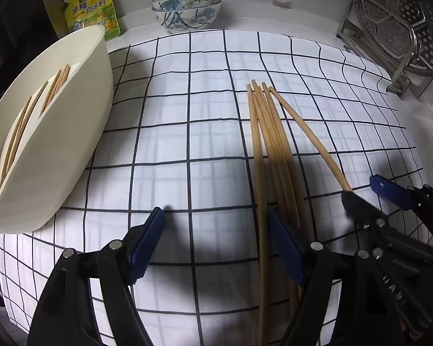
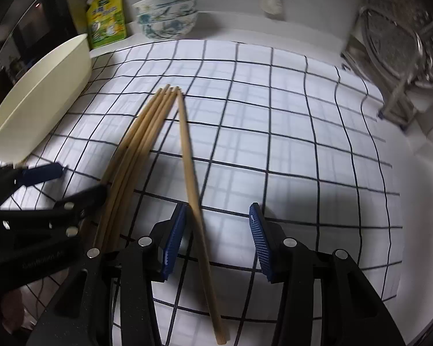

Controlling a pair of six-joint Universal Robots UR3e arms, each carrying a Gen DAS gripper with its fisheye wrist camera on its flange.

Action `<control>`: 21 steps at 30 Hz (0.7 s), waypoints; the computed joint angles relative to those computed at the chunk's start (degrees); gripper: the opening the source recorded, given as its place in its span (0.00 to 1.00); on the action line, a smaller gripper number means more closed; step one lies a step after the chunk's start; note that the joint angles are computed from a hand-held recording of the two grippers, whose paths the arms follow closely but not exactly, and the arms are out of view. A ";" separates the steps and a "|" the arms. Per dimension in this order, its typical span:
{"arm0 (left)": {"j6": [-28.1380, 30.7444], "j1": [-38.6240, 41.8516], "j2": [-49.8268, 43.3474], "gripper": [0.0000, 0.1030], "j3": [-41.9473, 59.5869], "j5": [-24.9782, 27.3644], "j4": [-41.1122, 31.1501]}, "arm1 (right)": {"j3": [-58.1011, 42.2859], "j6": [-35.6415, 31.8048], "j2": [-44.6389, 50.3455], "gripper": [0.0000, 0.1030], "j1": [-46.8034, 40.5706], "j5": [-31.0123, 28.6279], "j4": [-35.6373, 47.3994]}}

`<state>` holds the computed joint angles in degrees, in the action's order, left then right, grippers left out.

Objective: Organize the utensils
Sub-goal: 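Separate one chopstick from the bundle with the right tool while the left tool approaches, then close the right tool on a chopstick while the left tool grasps another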

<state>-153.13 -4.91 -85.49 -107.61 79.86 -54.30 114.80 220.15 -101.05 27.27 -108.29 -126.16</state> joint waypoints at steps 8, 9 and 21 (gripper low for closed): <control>0.88 -0.72 -1.05 0.10 2.39 -1.86 -1.72 | -0.38 -2.84 0.95 0.07 0.07 1.32 -2.18; 1.14 -0.40 -1.17 0.07 2.73 -2.49 -2.49 | 0.15 -3.15 0.47 0.06 -0.59 2.43 -2.90; 4.68 3.61 0.63 0.07 8.62 -7.31 -11.66 | -0.99 -0.76 -5.58 0.06 -4.65 7.34 -1.16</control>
